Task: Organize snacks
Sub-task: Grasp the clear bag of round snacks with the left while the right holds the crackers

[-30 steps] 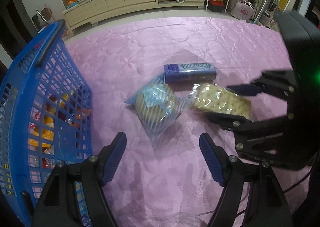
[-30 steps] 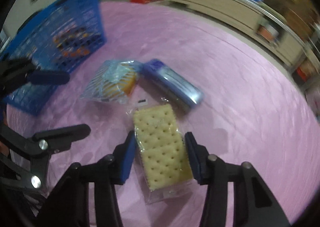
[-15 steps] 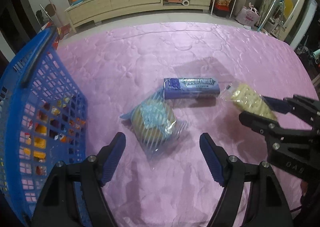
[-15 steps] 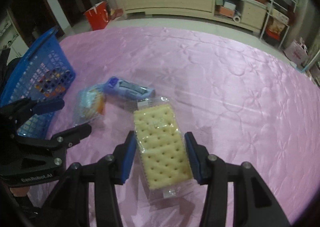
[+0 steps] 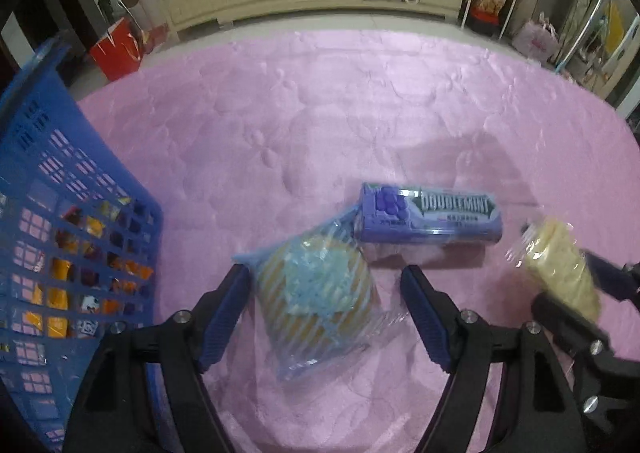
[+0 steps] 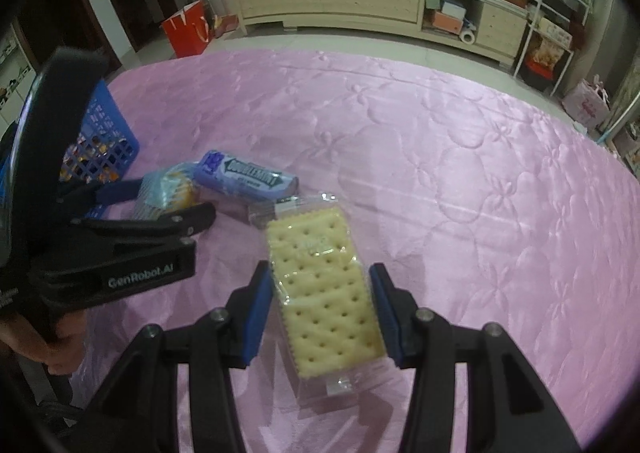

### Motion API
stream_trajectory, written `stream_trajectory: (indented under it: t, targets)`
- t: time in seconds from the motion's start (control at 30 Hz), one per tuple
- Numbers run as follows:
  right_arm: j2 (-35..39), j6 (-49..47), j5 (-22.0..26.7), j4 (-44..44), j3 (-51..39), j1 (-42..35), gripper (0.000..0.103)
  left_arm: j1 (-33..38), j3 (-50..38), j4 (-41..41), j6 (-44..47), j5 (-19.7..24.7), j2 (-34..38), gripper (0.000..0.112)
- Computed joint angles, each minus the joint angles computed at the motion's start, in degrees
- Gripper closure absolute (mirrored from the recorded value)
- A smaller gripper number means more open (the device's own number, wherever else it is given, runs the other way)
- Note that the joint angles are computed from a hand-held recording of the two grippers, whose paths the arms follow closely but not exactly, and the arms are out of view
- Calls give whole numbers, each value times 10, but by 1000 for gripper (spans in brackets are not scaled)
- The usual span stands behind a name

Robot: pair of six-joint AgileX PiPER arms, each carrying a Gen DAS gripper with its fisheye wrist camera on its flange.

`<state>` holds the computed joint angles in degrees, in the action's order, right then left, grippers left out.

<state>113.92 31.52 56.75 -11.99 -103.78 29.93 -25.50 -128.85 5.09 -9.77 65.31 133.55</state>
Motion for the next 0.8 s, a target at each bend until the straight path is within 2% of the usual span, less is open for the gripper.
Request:
stream_trajectory:
  t: [0.07,0.13,0.2,0.27,0.33,0.53,0.8]
  targets:
    - [-6,4,-3,6,7,-4,50,-1,-23,-4,-3,25,8,48]
    - [-10,-9,-5,21,8,-10,50,-2,-22,-4,-5,31,6,59]
    - [-15,-9,-7,20,10,-10,50,-4,-22,-8,5,43,3,60]
    - [-16,-9,-6,20,6,-9,50,-5,11,-9,4,31,-16,61]
    - [-19,-9,-6,22,7,-9,50,-4,84,-9,0,-6,-55,61]
    - [-19,0,7,13,5,0,50,-6,176,-38,14,-52,-116,61]
    - [-54,100,79,-48,3,60,50,-13,287,-72,85,-98,-227,61]
